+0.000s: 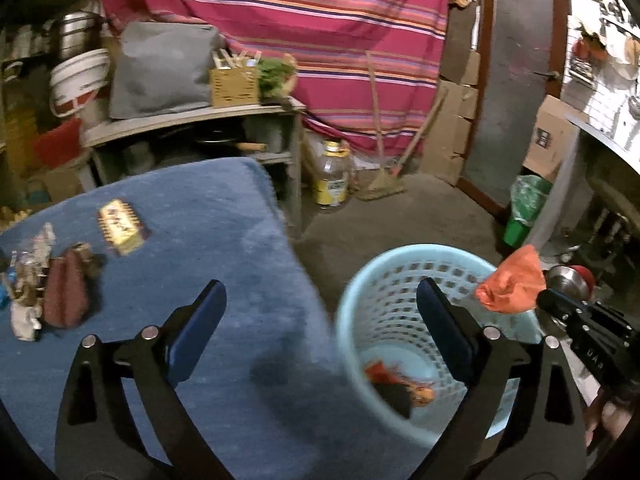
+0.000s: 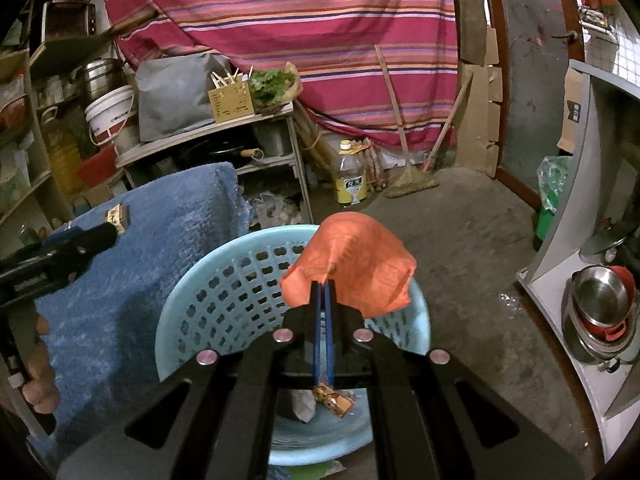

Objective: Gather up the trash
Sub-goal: 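Open the right tool to drop the orange pouch into the basket, then move back to the table and grasp the brown paper bag with the left tool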

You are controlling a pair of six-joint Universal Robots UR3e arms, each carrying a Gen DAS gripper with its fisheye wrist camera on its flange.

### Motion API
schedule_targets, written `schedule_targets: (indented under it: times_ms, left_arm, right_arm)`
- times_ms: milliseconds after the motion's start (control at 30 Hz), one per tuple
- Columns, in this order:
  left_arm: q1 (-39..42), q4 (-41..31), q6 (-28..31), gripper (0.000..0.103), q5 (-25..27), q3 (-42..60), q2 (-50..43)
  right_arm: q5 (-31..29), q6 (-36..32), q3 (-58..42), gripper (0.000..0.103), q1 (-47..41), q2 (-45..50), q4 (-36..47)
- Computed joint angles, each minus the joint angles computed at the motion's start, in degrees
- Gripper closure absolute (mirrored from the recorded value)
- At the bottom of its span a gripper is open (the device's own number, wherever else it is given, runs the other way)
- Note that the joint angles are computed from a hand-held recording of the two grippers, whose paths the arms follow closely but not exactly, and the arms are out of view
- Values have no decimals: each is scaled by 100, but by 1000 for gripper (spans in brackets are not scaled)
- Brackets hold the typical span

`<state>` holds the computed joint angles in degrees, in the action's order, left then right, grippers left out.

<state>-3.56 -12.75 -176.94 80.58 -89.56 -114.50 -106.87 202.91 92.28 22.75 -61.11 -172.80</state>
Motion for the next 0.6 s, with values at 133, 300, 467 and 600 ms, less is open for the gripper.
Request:
schedule_targets:
  times_ms: [133, 300, 467, 600]
  left_arm:
    - [394, 156, 205, 9, -14, -426, 374]
    - [838, 455, 511, 6, -67, -959, 840]
    - [1423, 397, 638, 6, -442, -1373, 1357]
    - [1918, 398, 776, 6, -779, -1725, 1717]
  right_arm:
    - [-68, 96, -491, 101, 132, 359, 218]
    - [-212, 158, -1455, 98, 305, 858, 854]
    - [-560, 406, -2337, 23, 507, 1311, 1645]
    - [-665, 574, -2705, 23, 652, 1523, 2006]
